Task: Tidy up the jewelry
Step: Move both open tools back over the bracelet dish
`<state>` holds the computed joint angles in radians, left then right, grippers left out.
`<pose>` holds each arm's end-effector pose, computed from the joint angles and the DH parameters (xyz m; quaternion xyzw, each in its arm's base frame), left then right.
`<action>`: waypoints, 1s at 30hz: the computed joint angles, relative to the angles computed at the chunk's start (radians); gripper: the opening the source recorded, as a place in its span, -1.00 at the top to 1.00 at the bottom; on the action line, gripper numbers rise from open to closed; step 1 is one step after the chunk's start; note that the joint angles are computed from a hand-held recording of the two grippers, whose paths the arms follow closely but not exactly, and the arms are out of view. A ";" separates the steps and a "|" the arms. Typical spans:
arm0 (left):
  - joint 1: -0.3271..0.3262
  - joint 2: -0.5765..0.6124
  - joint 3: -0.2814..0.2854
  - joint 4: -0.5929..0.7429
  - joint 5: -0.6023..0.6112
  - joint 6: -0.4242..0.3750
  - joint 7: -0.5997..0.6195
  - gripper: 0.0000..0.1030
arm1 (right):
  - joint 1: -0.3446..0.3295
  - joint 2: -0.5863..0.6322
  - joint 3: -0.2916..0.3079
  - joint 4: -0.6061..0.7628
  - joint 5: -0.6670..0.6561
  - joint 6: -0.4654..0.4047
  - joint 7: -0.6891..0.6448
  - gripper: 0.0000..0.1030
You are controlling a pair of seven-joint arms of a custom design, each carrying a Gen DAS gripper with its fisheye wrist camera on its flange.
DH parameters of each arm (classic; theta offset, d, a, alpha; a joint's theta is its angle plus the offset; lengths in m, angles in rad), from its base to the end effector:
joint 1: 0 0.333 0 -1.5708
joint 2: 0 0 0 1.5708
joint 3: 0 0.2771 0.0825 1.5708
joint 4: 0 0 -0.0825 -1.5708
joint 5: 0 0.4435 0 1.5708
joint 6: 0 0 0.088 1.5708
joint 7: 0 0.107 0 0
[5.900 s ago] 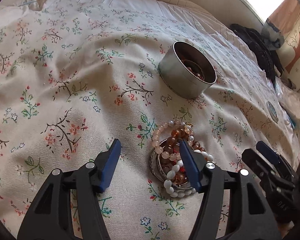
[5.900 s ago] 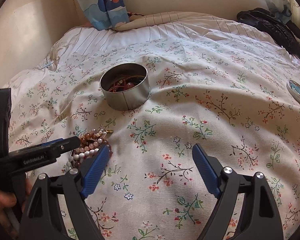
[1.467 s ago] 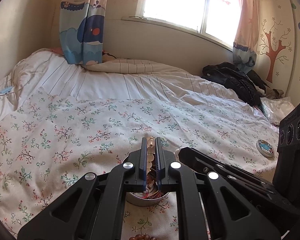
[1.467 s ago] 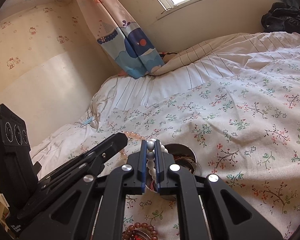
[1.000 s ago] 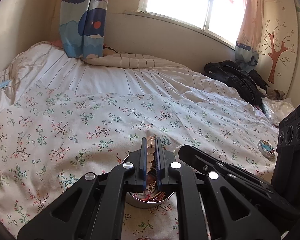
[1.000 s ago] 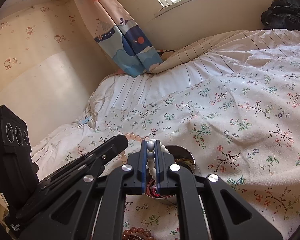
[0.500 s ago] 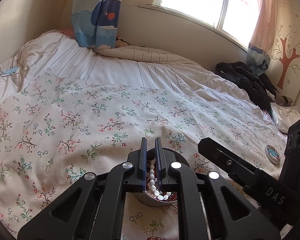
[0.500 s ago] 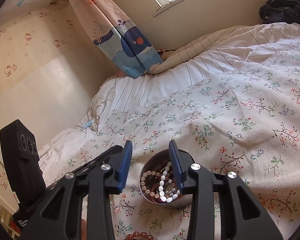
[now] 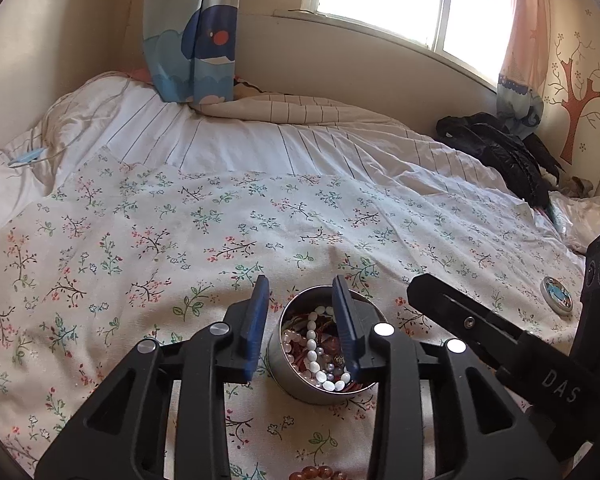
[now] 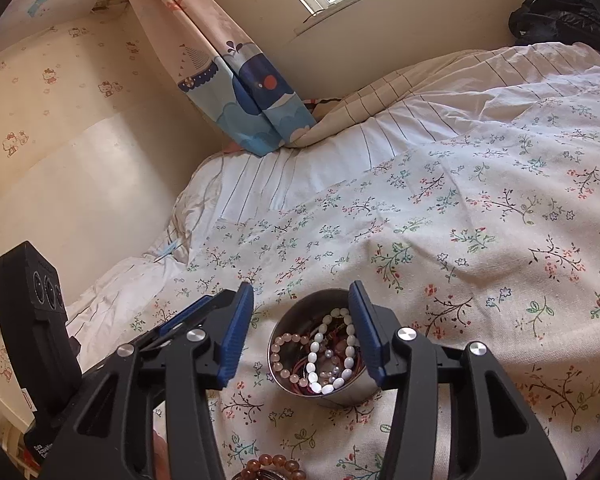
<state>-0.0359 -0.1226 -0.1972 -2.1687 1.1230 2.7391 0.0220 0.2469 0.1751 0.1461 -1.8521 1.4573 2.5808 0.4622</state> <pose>0.5814 -0.1760 0.4404 -0.7359 0.4908 -0.3192 0.3401 0.6436 0.2441 0.4121 -0.6947 0.4728 0.0275 0.5413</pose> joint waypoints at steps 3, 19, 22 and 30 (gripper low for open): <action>-0.005 -0.013 -0.006 -0.011 -0.004 -0.022 0.004 0.16 | 0.000 -0.014 -0.003 -0.020 -0.010 0.004 0.015 -0.07; -0.007 -0.124 -0.005 -0.144 -0.210 -0.058 0.142 -0.04 | 0.034 -0.138 -0.038 -0.169 -0.093 0.045 0.090 -0.10; -0.007 -0.151 0.000 -0.183 -0.302 -0.060 0.206 -0.04 | 0.042 -0.160 -0.047 -0.196 -0.127 0.052 0.119 -0.10; -0.042 -0.156 -0.018 -0.215 -0.477 -0.115 0.400 -0.04 | 0.056 -0.214 -0.068 -0.262 -0.185 0.065 0.194 -0.10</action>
